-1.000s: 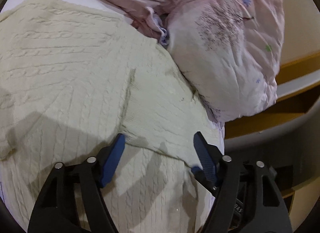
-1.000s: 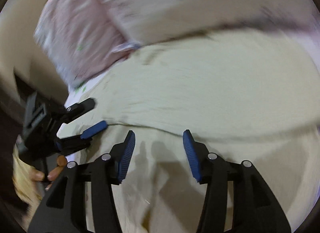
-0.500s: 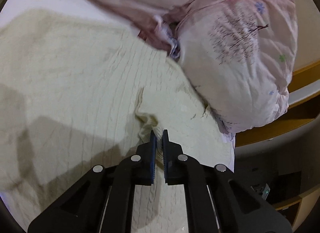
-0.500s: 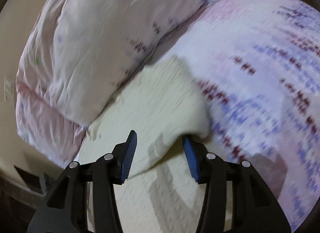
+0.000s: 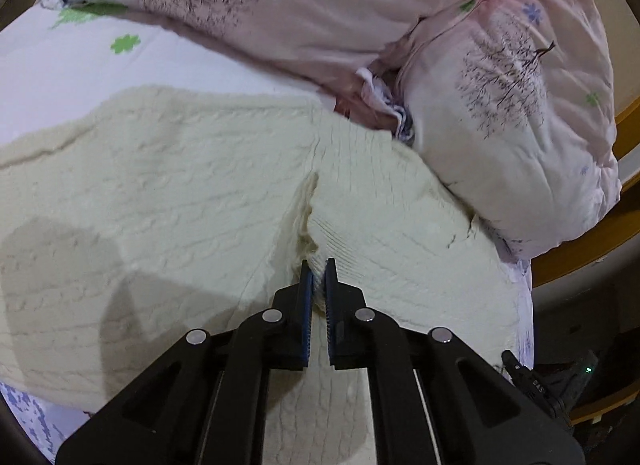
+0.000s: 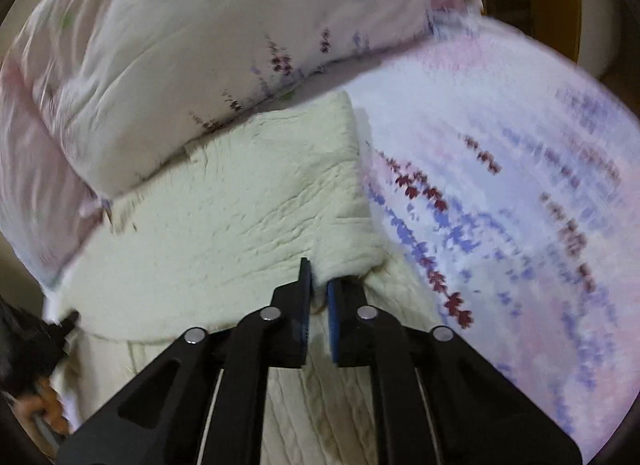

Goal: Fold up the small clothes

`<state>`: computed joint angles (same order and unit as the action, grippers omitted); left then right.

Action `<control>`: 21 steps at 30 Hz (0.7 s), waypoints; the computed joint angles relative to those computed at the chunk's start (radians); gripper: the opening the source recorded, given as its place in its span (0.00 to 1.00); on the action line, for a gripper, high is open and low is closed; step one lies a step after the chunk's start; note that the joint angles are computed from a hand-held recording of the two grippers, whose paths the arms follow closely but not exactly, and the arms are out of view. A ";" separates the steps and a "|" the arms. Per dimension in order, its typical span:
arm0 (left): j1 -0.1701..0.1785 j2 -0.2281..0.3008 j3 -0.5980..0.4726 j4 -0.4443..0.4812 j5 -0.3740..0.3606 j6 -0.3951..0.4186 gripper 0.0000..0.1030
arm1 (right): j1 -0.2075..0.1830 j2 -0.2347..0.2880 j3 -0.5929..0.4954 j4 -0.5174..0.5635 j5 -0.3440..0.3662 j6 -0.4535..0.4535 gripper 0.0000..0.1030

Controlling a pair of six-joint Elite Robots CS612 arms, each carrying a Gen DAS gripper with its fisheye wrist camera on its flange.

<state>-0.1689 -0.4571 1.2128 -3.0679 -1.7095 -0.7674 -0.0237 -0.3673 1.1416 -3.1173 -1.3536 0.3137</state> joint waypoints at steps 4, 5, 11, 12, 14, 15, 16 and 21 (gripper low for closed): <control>0.002 -0.019 0.023 -0.012 -0.006 0.003 0.09 | 0.009 -0.050 0.066 -0.025 0.009 -0.050 0.35; 0.003 -0.027 0.035 -0.027 -0.004 0.008 0.12 | 0.014 -0.059 0.077 -0.039 0.027 -0.078 0.35; 0.012 -0.114 0.206 -0.208 0.037 0.002 0.60 | 0.063 -0.045 -0.007 0.059 0.159 -0.274 0.35; 0.014 -0.125 0.234 -0.233 0.039 -0.006 0.61 | 0.081 -0.032 -0.041 0.090 0.157 -0.326 0.35; 0.018 -0.153 0.308 -0.283 0.059 -0.032 0.61 | 0.106 -0.014 -0.086 0.127 0.141 -0.382 0.35; 0.021 -0.170 0.352 -0.307 0.072 -0.054 0.61 | 0.122 -0.003 -0.111 0.147 0.134 -0.411 0.35; 0.024 -0.181 0.388 -0.331 0.081 -0.075 0.61 | 0.133 0.008 -0.136 0.165 0.127 -0.433 0.35; 0.044 -0.219 0.533 -0.426 0.151 -0.237 0.61 | 0.177 0.060 -0.244 0.279 0.046 -0.518 0.35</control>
<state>-0.1246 -0.6756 1.7461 -3.4943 -1.5587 -1.0041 0.1533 -0.3068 0.8979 -2.8386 -1.3075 -0.2047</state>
